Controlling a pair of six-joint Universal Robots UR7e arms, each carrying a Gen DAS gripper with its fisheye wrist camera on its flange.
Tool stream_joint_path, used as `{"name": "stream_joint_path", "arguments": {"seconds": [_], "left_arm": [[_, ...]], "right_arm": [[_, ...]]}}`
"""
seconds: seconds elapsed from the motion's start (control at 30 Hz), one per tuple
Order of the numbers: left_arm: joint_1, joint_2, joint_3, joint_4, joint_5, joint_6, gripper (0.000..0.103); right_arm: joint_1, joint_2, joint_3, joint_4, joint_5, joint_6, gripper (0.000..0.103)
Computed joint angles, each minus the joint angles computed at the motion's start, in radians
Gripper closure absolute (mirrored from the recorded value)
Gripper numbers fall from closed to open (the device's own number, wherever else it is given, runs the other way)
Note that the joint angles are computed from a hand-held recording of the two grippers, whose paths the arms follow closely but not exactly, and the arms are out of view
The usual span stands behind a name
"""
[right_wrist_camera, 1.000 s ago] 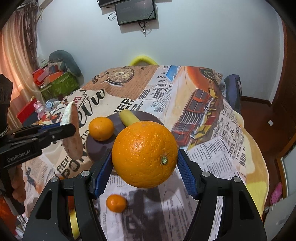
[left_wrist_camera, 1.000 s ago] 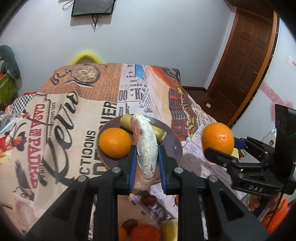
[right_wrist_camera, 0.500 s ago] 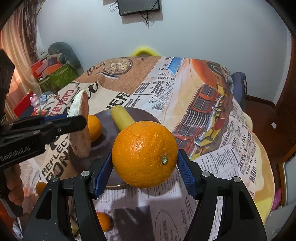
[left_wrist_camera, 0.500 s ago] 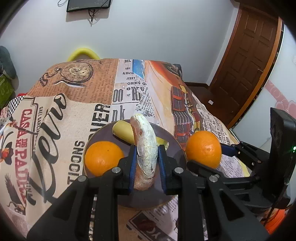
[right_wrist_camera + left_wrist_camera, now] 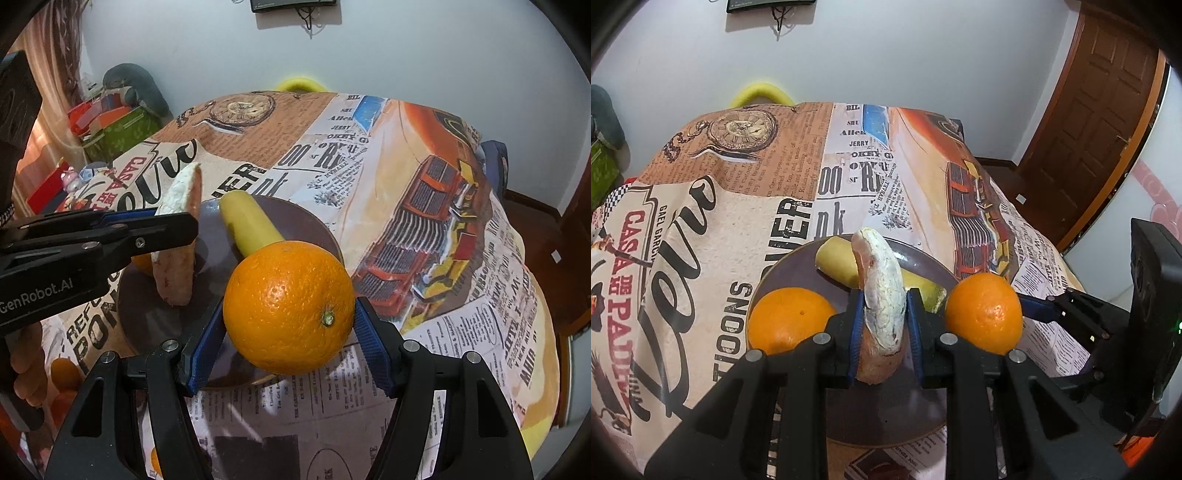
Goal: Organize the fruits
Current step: 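Lower the pomelo segment and orange onto the grey plate and open both grippers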
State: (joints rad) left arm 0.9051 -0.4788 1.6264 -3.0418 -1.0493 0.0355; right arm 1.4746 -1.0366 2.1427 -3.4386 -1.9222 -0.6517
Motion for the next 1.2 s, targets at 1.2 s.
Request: {"name": "stream_joint_path", "arguments": {"seconds": [1.2], "left_arm": [[-0.104, -0.212, 0.289, -0.104, 0.123, -0.024, 0.060]], "right_arm": [[0.084, -0.121, 0.145, -0.075, -0.020, 0.020, 0.035]]}}
